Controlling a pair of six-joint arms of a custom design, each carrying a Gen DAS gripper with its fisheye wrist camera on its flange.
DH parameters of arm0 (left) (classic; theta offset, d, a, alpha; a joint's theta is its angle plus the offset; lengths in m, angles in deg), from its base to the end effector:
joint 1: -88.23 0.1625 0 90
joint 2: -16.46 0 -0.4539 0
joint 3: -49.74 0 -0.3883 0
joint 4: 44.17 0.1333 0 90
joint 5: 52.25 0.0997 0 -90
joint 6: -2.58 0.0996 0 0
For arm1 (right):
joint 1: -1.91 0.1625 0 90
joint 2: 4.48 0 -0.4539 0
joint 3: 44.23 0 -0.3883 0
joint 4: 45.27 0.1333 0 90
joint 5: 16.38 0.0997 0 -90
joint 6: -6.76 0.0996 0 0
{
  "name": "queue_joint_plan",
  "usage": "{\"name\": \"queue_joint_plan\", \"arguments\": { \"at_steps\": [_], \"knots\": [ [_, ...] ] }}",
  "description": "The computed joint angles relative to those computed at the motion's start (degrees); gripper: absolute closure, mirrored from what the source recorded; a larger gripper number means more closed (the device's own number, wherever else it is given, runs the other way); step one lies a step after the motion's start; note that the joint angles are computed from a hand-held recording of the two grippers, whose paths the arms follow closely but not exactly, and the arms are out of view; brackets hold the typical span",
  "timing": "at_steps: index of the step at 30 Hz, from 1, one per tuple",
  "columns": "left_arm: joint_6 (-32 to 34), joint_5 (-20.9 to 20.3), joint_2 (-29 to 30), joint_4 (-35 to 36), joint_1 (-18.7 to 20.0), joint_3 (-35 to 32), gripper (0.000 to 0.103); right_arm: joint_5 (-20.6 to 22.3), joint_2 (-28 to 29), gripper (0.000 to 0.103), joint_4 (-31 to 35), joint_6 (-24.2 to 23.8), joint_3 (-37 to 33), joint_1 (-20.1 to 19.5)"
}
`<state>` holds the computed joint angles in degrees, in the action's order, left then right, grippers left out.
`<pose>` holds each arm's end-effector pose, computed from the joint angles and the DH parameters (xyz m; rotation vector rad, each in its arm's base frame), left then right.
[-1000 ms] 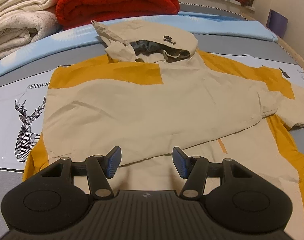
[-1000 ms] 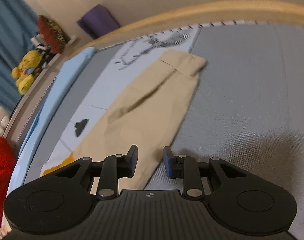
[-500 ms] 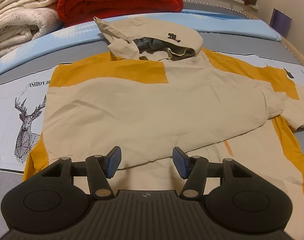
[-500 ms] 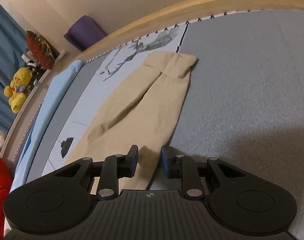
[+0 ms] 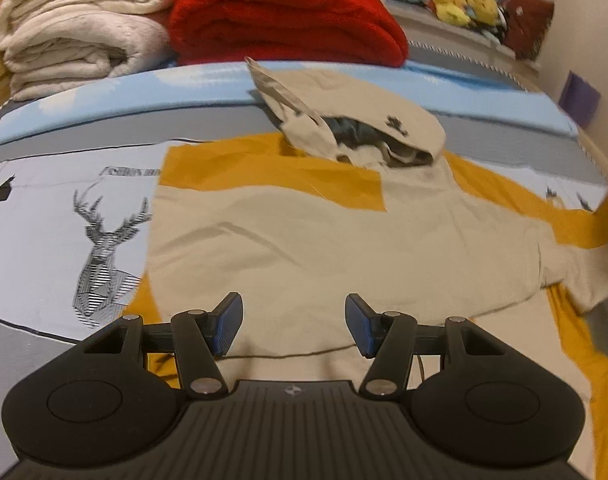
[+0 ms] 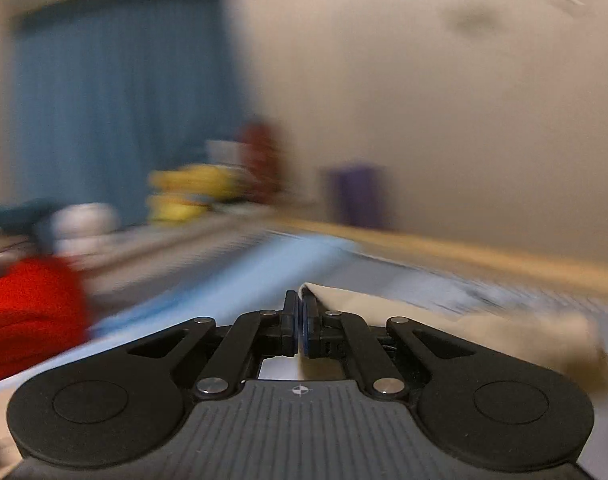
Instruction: Fold large clothes
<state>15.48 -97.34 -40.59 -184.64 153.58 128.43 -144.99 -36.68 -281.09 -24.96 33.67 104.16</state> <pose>-0.1191 -0.7476 0.3865 0.5144 2.2805 -0.6928 0.2211 -0.6830 0.2383 -0.0215 -1.7164 1.7702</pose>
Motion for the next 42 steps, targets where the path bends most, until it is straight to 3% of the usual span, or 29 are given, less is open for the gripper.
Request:
{"name": "queue_joint_plan", "arguments": {
  "at_steps": [2, 5, 7, 8, 10, 14, 15, 19, 21, 24, 26, 30, 35, 38, 40, 42],
  "knots": [
    [-0.96, -0.6, -0.58, 0.14, 0.12, -0.8, 0.041, 7.35, 0.99, 0.102, 9.53, -0.19, 0.78, 3.29],
    [-2.15, -1.08, -1.28, 0.91, 0.35, -2.07, 0.041, 18.23, 1.46, 0.101, 27.52, 3.38, 3.26, 6.5],
    [-3.42, -1.65, -1.68, 1.67, 0.56, -2.9, 0.041, 19.95, 2.21, 0.101, 39.52, 5.4, 3.26, 8.29],
    [-3.9, -1.88, -1.82, 1.93, 0.64, -3.21, 0.041, 18.76, 2.55, 0.101, 45.52, 6.02, 2.89, 9.5],
    [-4.91, -2.04, -2.08, 2.32, 0.78, -3.62, 0.041, 15.02, 3.19, 0.096, 50.88, 6.96, 2.7, 11.36],
    [-6.28, -2.13, -2.04, 3.14, 0.98, -3.78, 0.041, 9.12, 2.35, 0.085, 49.71, 13.13, 4.69, 13.14],
    [-6.51, -2.18, -2.0, 3.32, 1.09, -3.66, 0.041, 7.99, 1.82, 0.077, 48.32, 15.25, 5.41, 13.04],
    [-7.02, -2.83, -1.41, 4.6, 1.35, -3.0, 0.041, 3.11, 1.23, 0.068, 42.31, 22.67, 8.57, 11.14],
    [-6.48, -3.11, -0.89, 4.91, 1.46, -2.6, 0.041, 0.97, 1.0, 0.067, 45.76, 32.22, 8.86, 9.03],
    [-5.58, -5.85, -0.34, 5.41, 1.67, -2.14, 0.042, 7.94, -0.71, 0.065, 53.5, 46.59, 10.55, 4.51],
    [-4.75, -8.79, -0.18, 6.35, 1.78, -1.92, 0.042, 10.52, -0.6, 0.065, 57.44, 50.93, 9.69, 2.89],
    [-2.93, -15.5, 0.51, 8.37, 2.11, -1.93, 0.042, 14.82, -0.34, 0.065, 59.29, 56.35, 9.42, 0.89],
    [-1.27, -18.96, 1.49, 8.43, 1.91, -1.05, 0.043, 18.38, 1.15, 0.066, 60.74, 59.95, 7.04, 0.28],
    [-0.63, -19.67, 2.01, 8.69, 1.67, -0.7, 0.043, 18.93, 1.03, 0.097, 60.0, 60.02, 6.91, 0.65],
    [0.52, -20.11, 2.29, 8.48, 1.56, -0.5, 0.041, 19.07, 0.98, 0.102, 58.18, 57.99, 6.79, 1.21],
    [1.1, -21.35, 2.55, 8.57, 1.59, -0.56, 0.04, 22.0, 1.11, 0.103, 55.0, 55.62, 6.9, 1.27]
  ]
}}
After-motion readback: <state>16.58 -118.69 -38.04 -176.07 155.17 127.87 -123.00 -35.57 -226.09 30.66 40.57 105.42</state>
